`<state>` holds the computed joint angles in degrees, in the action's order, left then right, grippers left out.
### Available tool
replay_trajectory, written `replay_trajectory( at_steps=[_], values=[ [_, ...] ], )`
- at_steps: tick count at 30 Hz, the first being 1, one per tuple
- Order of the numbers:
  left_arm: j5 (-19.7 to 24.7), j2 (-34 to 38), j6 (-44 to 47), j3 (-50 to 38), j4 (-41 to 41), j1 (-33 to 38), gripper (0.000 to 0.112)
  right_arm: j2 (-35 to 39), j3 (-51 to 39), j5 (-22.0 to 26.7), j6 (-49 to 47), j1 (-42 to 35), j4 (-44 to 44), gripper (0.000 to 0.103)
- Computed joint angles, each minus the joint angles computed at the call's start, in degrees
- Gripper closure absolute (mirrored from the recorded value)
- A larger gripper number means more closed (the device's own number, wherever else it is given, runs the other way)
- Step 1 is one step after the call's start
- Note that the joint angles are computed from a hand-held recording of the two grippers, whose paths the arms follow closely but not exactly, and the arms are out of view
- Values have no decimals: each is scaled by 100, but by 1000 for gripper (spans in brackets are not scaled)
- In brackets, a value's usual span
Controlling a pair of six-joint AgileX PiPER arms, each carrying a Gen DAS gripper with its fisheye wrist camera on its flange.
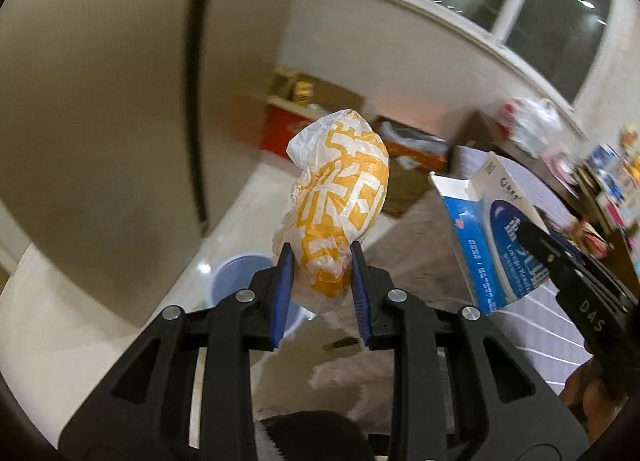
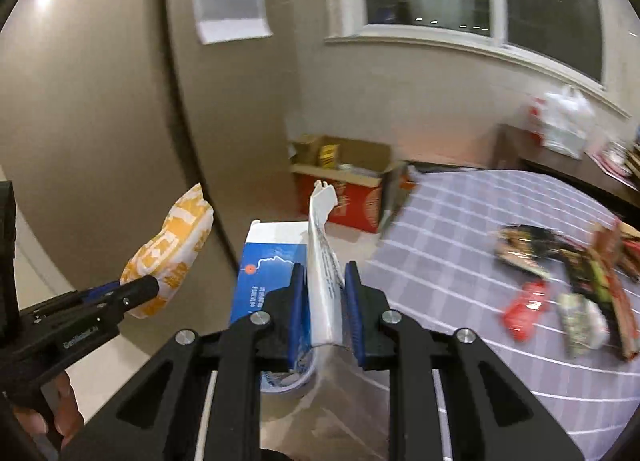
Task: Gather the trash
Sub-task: 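Carry the yellow bag toward the bin with the left gripper while the right gripper drops the white box in, then open the left gripper over the bin to drop the yellow bag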
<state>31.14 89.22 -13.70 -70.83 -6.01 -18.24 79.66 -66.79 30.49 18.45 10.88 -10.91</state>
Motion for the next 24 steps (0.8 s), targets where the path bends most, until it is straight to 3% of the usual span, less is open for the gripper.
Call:
replay_trajectory(
  at_steps=[11,12,13,14,17,24],
  values=[
    [-70,712,441,-61,-291,1005,85,1775,-1120,-472,-438,625,563,79],
    [-62,777,443,-87,-288,1046,85,1968,-1185,-625,-519,613,679,74],
    [-63,834,442,-98,-281,1074,85,2137,-1283,-654,-426,631,573,49],
    [-51,904,481,-120,-307,1117,85,2358,-1429,-626,-462,622,584,31],
    [-33,1001,510,-130,-326,1125,85,2604,-1524,-512,-565,557,719,31],
    [26,1176,636,-248,-447,1082,85,2389,-1177,-510,-435,527,691,31]
  ],
)
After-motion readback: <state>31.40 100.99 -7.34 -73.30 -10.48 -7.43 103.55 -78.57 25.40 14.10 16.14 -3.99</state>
